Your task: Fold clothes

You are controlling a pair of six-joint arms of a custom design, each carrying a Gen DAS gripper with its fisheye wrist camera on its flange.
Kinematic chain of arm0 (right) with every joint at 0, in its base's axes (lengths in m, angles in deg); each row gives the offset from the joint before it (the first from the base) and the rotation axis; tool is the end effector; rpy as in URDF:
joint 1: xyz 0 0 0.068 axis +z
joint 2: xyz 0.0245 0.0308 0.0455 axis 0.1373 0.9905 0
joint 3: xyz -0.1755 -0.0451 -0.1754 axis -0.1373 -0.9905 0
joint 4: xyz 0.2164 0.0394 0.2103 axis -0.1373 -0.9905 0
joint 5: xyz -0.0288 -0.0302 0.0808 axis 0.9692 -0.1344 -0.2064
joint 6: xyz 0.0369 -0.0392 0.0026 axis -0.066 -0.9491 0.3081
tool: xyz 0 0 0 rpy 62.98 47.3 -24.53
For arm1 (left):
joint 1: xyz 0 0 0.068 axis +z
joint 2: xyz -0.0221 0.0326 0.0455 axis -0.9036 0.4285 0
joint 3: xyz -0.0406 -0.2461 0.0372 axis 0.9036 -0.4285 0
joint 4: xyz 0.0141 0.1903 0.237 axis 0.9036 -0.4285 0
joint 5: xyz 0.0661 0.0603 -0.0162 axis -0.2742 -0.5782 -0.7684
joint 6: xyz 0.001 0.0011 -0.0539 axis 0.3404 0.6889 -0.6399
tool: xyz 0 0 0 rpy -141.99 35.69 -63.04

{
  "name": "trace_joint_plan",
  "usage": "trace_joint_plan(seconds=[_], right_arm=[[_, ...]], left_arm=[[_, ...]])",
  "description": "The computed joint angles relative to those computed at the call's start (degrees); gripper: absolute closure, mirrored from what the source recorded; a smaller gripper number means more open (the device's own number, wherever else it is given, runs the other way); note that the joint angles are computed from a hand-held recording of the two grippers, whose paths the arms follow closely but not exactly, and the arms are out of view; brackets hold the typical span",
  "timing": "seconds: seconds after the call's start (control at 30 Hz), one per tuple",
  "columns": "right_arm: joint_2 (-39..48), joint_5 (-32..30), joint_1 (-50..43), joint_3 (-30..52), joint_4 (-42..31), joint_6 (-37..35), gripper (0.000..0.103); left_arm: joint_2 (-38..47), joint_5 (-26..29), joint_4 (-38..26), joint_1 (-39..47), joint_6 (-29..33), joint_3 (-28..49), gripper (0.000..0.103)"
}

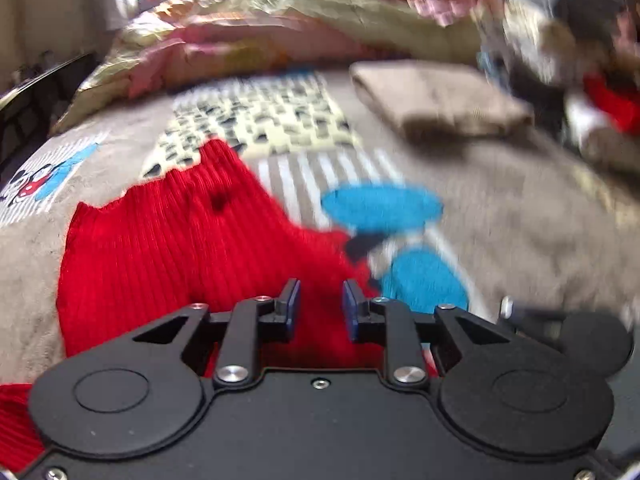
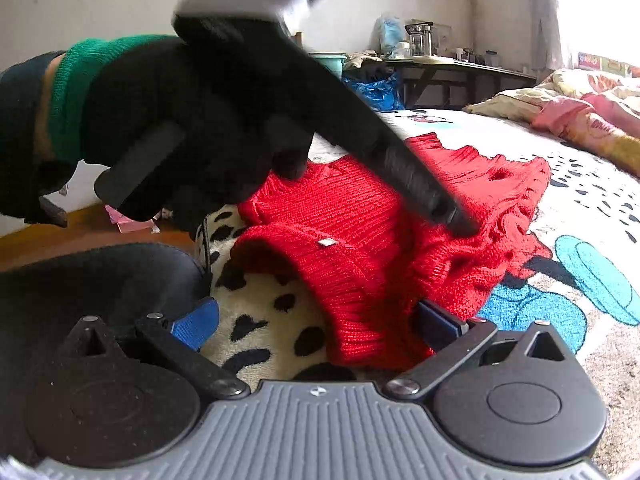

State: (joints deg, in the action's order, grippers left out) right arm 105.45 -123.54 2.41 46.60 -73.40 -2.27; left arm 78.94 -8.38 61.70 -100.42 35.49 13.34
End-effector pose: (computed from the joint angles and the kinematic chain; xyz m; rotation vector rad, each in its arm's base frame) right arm 0.2415 0.0049 0.1740 -0.9653 1.9479 0.6923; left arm 0.3102 -0.2177 0.2163 0.5642 2.2639 -0.1970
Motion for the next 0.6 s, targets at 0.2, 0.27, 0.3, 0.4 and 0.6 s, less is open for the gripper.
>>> trace_joint_plan(seconds=[0.2, 0.27, 0.3, 0.4, 0.6], right_arm=[[-5.59, 0.64, -1.6, -3.16, -0.39, 0.42, 0.001], [-8.49, -0.54, -4.24, -4.55, -1.58, 1.86, 0.001], [-9.92, -1.14, -5.73, -5.19, -2.36, 2.63, 0.001], [-14.93, -0.87, -8.59, -7.97, -2.0, 7.75, 0.002], [-18.41, 4.33, -13.39, -11.46, 0.55, 18.53, 0.008]], left_arm=[[0.53, 4.62, -2.47, 1.26, 0.13, 1.64, 0.074], [-6.09, 9.16, -1.35, 3.9, -2.98, -2.1, 0.062], [-10.25, 9.89, -0.68, 5.31, -4.9, -5.05, 0.053], [-24.0, 11.13, -0.77, 11.97, -9.52, -15.41, 0.053], [-44.56, 19.37, -4.99, 36.06, -16.68, -31.95, 0.053]])
